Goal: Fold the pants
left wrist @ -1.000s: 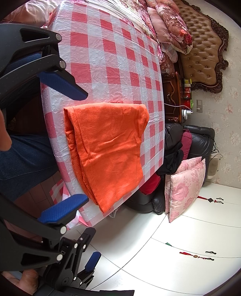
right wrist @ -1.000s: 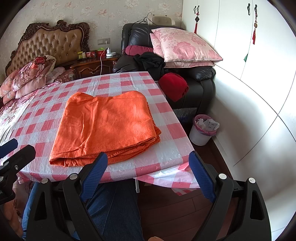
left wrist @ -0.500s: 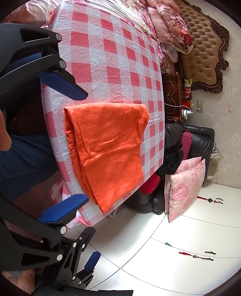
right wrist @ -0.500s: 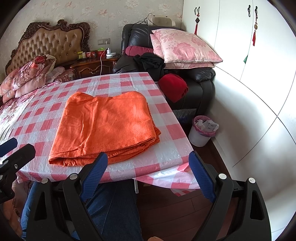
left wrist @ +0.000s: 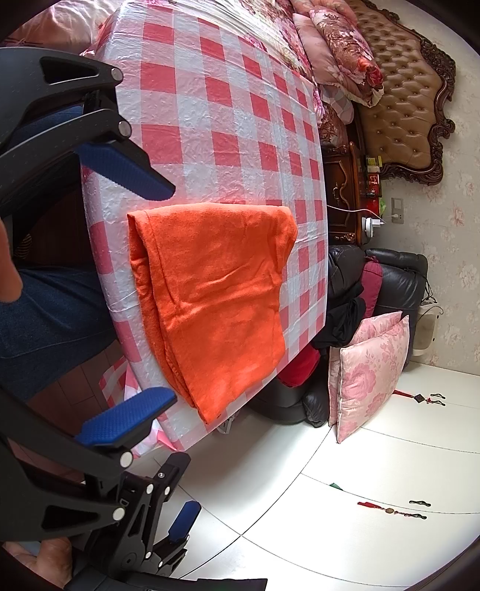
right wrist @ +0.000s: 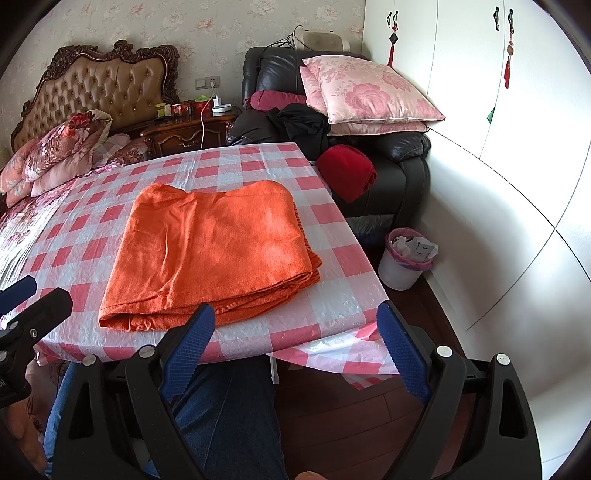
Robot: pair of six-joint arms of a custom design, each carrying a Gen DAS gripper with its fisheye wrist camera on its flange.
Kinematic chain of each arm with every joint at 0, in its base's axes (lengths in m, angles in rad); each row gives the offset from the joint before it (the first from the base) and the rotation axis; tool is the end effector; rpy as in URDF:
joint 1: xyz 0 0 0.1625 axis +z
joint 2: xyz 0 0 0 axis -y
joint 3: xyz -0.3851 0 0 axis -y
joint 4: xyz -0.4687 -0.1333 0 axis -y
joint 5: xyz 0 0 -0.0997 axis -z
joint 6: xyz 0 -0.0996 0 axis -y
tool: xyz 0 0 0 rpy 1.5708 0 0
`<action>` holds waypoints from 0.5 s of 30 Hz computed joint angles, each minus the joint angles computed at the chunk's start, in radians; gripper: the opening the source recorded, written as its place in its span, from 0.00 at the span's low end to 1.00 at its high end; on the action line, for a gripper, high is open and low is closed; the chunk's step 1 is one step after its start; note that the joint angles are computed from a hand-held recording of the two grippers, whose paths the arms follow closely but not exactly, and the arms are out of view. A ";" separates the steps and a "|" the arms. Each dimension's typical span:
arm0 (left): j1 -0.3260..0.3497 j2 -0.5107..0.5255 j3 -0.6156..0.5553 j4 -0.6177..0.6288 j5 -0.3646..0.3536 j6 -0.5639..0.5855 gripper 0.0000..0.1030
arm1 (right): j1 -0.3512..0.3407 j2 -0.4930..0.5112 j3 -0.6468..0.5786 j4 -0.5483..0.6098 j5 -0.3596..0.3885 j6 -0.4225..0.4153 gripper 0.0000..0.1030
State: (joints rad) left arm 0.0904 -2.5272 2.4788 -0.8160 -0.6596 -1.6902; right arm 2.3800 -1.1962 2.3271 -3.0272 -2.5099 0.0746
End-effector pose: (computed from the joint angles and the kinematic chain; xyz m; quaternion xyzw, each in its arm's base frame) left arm -0.1698 -0.2283 0.2960 0.0631 0.8539 -0.4173 0.3046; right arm 0.3649 -0.2748 0.0730 0.2476 -0.8476 0.3216 0.3418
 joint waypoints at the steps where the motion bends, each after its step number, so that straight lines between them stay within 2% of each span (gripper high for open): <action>1: 0.000 0.000 0.000 0.000 0.000 0.000 0.98 | 0.000 0.000 0.000 0.001 0.000 0.001 0.83; 15: 0.019 0.003 0.011 -0.046 0.010 0.038 0.98 | 0.001 0.002 0.001 0.002 0.002 0.004 0.83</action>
